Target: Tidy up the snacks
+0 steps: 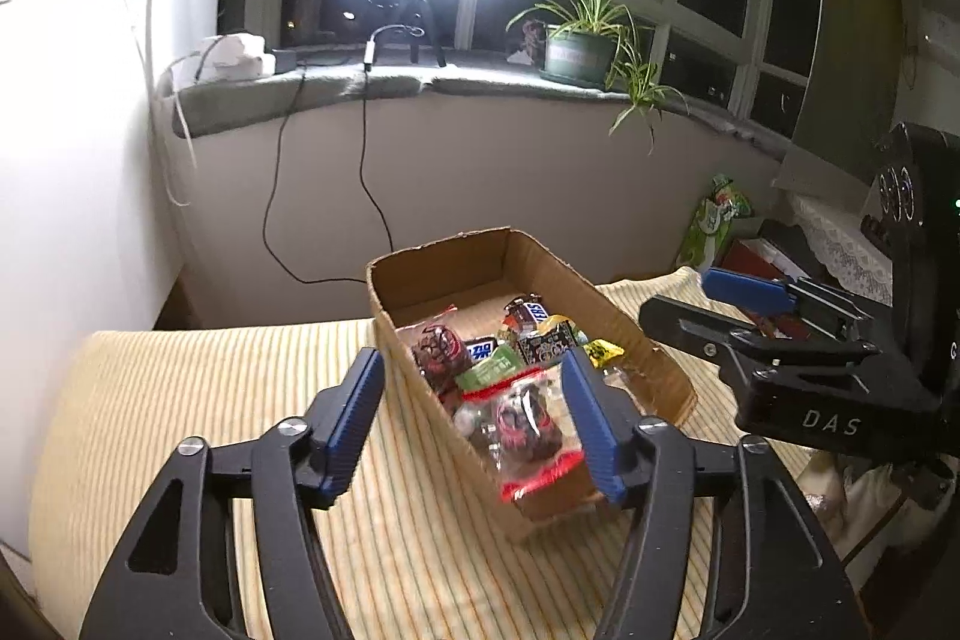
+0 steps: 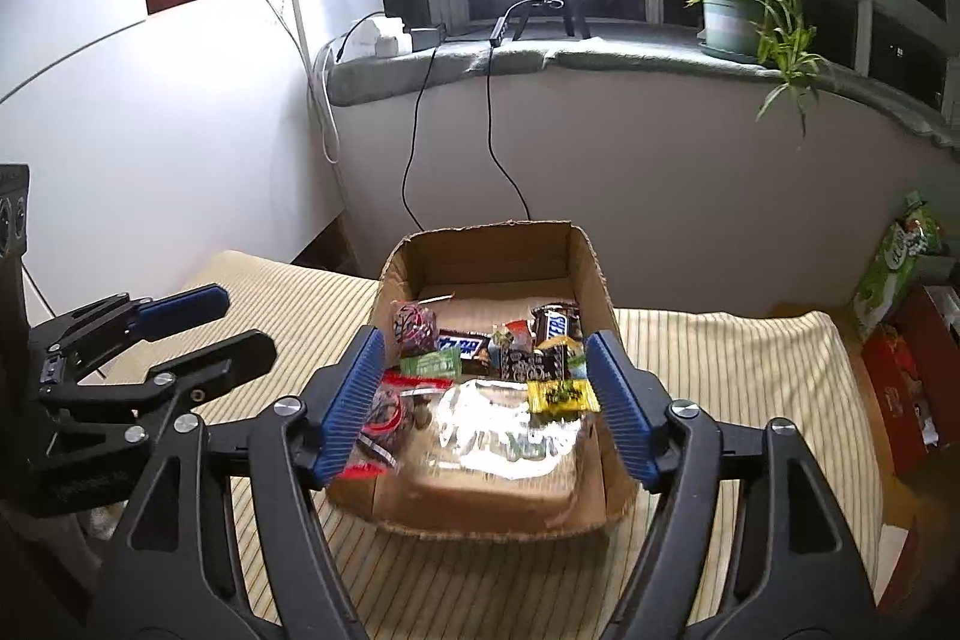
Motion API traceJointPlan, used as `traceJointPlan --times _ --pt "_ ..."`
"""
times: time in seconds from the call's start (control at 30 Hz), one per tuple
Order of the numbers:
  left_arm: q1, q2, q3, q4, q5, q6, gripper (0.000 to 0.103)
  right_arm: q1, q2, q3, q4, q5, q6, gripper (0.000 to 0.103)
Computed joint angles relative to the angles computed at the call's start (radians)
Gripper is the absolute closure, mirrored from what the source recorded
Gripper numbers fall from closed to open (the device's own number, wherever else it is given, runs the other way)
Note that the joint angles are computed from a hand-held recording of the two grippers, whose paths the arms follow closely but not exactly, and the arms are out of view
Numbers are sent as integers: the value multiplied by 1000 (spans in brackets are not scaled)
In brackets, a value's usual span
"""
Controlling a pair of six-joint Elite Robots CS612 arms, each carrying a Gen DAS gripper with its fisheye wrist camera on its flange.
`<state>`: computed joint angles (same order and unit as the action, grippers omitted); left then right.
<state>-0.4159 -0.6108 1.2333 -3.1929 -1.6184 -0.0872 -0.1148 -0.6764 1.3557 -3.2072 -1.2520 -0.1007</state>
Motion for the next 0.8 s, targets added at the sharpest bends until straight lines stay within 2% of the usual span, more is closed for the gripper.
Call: traceJointPlan --times 0.1,0.33,0.67,0.8 --pt "-4 -13 31 -26 17 -1 32 -1 -15 37 -35 -9 10 14" --pt "-11 -35 79 -62 63 -15 20 -2 -36 91 -58 -32 4 10" --pt "-17 -47 109 -88 97 -14 19 -6 -47 116 -78 -37 21 10" --pt "-16 -48 112 -93 87 -10 19 -5 -48 118 -75 -38 20 10"
